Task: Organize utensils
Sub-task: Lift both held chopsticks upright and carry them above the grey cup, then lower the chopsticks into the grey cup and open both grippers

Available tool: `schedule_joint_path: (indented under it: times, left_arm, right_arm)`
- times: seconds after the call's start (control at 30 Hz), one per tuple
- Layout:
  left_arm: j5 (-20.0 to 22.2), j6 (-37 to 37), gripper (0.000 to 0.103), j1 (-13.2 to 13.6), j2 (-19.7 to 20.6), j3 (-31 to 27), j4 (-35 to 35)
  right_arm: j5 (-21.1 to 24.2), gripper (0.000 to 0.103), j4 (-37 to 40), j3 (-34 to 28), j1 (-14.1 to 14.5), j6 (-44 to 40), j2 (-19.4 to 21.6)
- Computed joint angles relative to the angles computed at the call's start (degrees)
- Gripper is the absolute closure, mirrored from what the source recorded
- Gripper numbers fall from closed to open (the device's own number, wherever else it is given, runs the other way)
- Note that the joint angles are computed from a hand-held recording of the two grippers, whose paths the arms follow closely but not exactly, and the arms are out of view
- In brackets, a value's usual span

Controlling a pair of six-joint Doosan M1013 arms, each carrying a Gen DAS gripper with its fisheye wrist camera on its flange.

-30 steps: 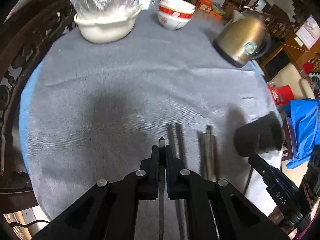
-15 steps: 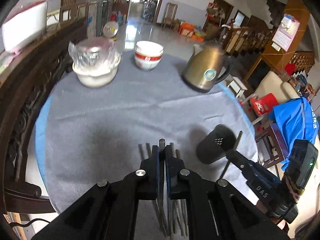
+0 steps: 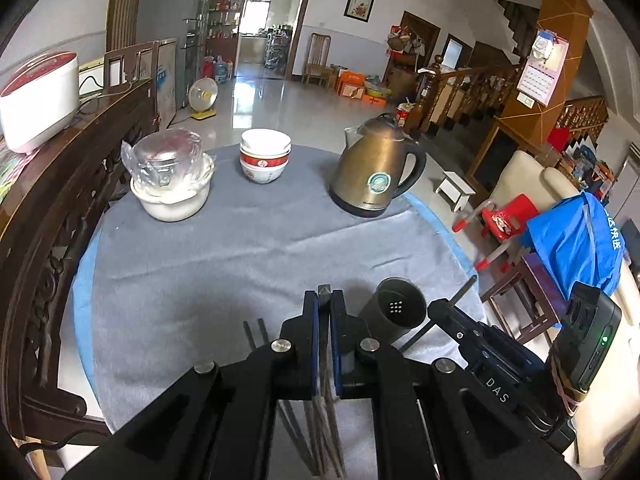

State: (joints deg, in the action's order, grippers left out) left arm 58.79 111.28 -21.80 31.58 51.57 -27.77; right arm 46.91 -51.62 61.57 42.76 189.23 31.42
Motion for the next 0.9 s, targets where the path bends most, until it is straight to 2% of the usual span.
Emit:
schedule_joint_path:
  times: [0.3,0.43,0.7,0.9]
  left_arm:
    - [-1.46,0.25,0.097,-1.33,-0.63,-1.30,0.63]
    - [-2.22,0.30,0.097,-1.83,-0.80,-2.44,0.06]
    - [-9.09,4.48,0.097,-2.50,-3.11,-0.62,-5.87]
    - [-12.22,7.08,0.097,-3.56,-3.51,0.82,-9.10]
  right_arm:
    - [2.79,0.097,-7.32,1.57,0.52,4.82,-1.92]
    - [6.22,0.097,-11.91,1.94,1.00,7.38,-2.82]
    - [13.47,0.097,-22.74,3.68,1.91,16.21,-5.01]
    - [18.10,0.097,-23.24,2.04,2.15,13.78,-4.31]
